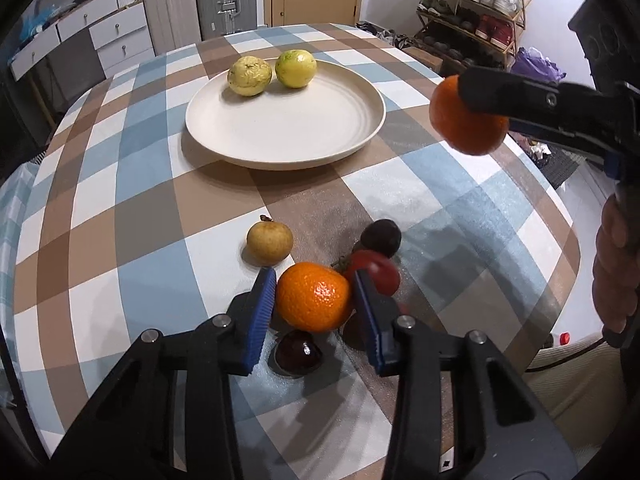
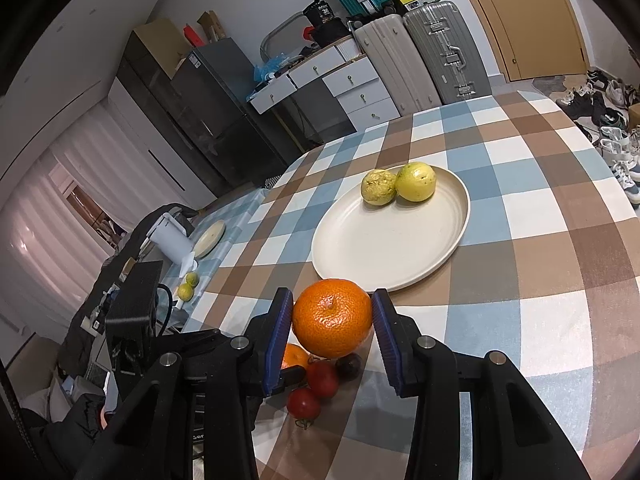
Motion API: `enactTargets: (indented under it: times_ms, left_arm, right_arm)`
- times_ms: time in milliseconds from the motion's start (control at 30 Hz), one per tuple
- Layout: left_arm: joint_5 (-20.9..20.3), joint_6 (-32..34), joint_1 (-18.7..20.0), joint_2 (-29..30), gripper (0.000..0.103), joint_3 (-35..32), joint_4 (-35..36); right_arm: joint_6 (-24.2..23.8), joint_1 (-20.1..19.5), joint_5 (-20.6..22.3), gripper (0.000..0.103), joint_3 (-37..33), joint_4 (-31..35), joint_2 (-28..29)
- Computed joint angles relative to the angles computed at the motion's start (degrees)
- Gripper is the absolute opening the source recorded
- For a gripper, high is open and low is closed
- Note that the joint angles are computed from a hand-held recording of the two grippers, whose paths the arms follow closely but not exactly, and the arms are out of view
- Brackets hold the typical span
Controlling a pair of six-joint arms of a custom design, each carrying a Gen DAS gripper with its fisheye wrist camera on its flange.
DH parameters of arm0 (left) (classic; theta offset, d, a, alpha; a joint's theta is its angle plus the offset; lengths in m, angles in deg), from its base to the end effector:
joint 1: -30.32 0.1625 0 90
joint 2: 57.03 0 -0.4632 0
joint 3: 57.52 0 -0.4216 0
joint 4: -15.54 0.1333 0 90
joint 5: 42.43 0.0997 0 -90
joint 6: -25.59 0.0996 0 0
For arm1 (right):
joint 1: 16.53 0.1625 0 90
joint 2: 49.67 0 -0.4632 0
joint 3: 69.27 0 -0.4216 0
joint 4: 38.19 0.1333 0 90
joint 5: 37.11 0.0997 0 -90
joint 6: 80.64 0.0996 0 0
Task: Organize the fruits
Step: 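Grasp an orange with the right gripper while the left gripper grasps the other orange, then carry both oranges onto the cream plate and open both grippers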
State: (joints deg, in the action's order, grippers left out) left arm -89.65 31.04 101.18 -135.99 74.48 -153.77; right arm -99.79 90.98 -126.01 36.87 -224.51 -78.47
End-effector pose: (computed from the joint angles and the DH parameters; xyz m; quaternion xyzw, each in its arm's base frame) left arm 0.0377 -0.5042 0.2588 0.1121 0.9036 -0.2524 0.3274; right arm 0.3170 -0.5553 -0.0874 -0.3117 0.9357 -0.1650 0.0071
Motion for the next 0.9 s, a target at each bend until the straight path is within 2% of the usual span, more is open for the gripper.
enactTargets:
  times_ms: [300,733,900]
  left_arm:
    - [-1.18,-0.98,-0.03,-0.97,0.036,0.43,-0.42]
    - [-11.48,-7.76,2.69,-6.90,0.036,0.18,-1.30]
    - [-10.89,-7.67,1.93,-8.15,0.036,-0.11,-2.91]
  right_arm:
    - [0.02,0.03,-0.03,0.041,0.01,0.18,-0.08]
    - [0.57,0.16,-0.26,0.041,0.13,-0.42,-0.03]
    - [0.52,0.21,-0.40,0.041,-0.23,-0.05,0.33]
